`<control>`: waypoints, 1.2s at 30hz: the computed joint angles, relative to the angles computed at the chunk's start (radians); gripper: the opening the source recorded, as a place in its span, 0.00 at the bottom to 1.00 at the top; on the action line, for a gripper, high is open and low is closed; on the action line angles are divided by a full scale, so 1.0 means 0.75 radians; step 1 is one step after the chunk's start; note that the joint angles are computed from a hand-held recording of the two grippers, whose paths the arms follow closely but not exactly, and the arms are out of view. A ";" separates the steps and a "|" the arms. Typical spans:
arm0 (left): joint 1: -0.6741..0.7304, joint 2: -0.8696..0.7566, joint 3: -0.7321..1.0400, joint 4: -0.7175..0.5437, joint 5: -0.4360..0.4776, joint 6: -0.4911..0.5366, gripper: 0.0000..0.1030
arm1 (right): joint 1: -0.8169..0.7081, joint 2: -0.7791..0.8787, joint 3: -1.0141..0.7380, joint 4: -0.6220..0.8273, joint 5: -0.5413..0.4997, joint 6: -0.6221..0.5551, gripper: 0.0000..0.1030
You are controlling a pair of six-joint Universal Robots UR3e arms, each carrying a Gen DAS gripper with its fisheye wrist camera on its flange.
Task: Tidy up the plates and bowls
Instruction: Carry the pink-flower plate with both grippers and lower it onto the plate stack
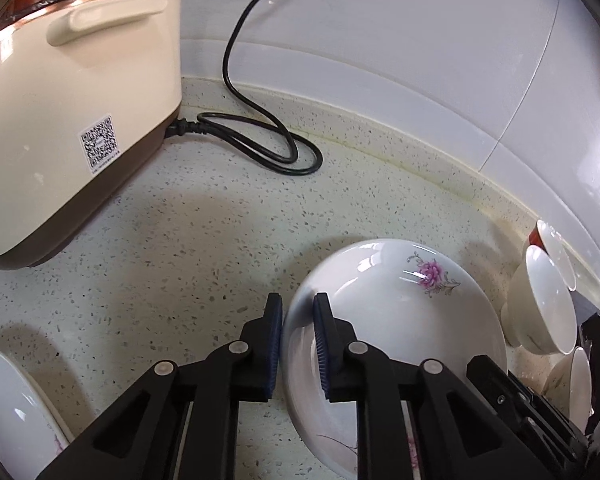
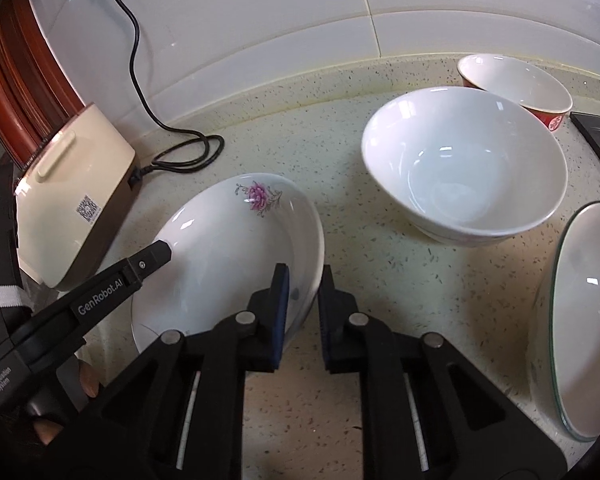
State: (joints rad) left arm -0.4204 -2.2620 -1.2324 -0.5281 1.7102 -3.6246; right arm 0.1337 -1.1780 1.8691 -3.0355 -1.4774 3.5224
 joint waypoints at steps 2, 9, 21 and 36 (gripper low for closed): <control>-0.013 0.007 -0.003 0.009 0.027 -0.001 0.16 | -0.003 -0.001 -0.001 -0.009 0.009 0.006 0.16; -0.036 0.054 -0.066 0.058 0.086 -0.021 0.16 | -0.004 -0.035 0.024 -0.035 0.045 0.007 0.16; -0.069 0.242 -0.287 0.158 0.235 -0.071 0.16 | 0.029 -0.045 0.028 -0.096 0.123 -0.055 0.16; -0.072 0.461 -0.593 0.254 0.337 -0.121 0.16 | 0.068 -0.021 0.005 -0.157 0.245 -0.116 0.16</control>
